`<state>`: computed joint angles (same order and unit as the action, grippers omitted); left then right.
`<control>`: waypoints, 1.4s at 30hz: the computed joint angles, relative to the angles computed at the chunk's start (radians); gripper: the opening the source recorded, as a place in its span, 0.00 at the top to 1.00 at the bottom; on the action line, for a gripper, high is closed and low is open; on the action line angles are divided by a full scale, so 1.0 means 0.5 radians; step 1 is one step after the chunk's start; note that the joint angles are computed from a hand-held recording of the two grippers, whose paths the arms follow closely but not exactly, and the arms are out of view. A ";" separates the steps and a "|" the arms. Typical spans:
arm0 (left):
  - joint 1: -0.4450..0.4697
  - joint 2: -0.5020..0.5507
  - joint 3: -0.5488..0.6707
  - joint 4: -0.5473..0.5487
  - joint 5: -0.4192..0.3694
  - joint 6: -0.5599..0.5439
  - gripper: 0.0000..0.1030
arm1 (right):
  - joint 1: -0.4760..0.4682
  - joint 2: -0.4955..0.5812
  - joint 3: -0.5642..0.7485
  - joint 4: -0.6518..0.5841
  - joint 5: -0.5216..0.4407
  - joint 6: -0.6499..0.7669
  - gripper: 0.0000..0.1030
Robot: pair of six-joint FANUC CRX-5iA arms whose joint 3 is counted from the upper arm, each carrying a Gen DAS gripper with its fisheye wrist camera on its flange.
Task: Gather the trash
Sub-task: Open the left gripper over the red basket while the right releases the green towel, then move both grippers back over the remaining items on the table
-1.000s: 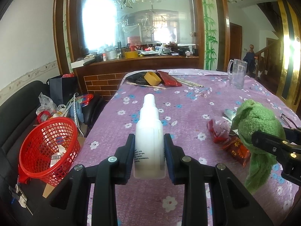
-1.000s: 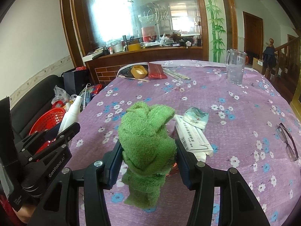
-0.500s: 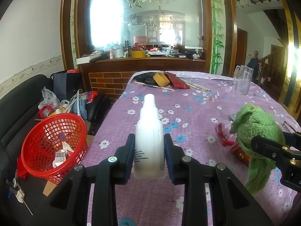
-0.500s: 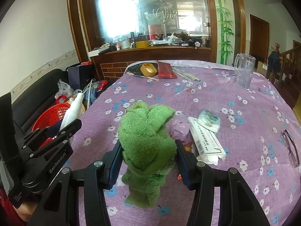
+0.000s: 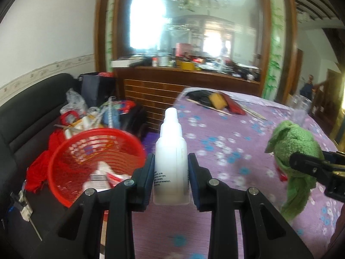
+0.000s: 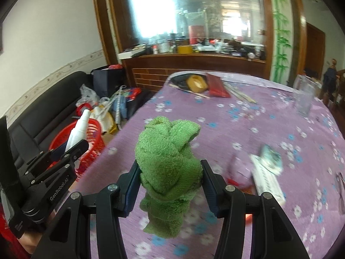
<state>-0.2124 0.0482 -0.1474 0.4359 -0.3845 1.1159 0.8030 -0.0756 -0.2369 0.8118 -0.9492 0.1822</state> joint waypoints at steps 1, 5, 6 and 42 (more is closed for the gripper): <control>0.027 0.009 0.024 -0.037 -0.013 0.050 0.72 | -0.010 0.028 0.039 -0.022 0.022 0.040 0.44; 0.151 0.060 0.103 -0.108 -0.072 0.156 0.72 | -0.054 0.197 0.276 -0.179 0.109 0.265 0.44; 0.178 0.071 0.114 -0.110 -0.086 0.160 0.72 | -0.066 0.252 0.358 -0.244 0.133 0.340 0.44; 0.134 0.129 0.177 -0.084 -0.159 0.117 0.32 | -0.205 0.366 0.475 -0.363 0.373 0.468 0.28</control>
